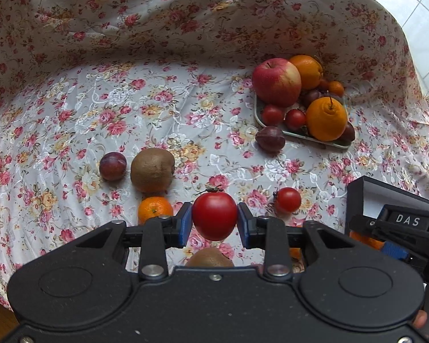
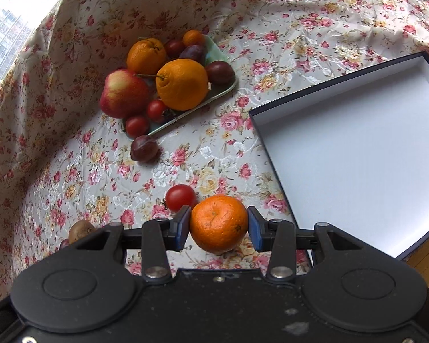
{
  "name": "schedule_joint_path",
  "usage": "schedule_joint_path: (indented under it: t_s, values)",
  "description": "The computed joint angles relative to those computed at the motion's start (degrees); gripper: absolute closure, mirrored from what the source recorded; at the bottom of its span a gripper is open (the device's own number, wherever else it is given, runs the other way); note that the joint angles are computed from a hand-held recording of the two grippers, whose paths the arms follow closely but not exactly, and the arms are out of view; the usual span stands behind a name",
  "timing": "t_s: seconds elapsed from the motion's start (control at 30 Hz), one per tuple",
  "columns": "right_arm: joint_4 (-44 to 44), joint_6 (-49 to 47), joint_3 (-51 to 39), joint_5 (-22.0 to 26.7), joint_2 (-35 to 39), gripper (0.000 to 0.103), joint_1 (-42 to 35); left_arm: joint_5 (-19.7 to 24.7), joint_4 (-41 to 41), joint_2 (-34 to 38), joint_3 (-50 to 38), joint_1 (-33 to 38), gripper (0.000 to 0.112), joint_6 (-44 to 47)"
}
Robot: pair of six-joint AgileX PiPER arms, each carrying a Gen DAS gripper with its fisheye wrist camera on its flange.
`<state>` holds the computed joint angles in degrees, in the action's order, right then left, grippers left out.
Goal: Organize fruits
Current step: 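Carry the tangerine and tomato over the white box with both tools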
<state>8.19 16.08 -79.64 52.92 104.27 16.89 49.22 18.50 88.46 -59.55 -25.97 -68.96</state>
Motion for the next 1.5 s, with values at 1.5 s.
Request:
schedule_joint_path:
  t_s: [1.5]
  values:
    - [-1.78,-12.88,-0.95,-1.42,3.87,0.059,-37.08,18.69,-4.09,43.06,-58.92,-21.16,0.071,11.04]
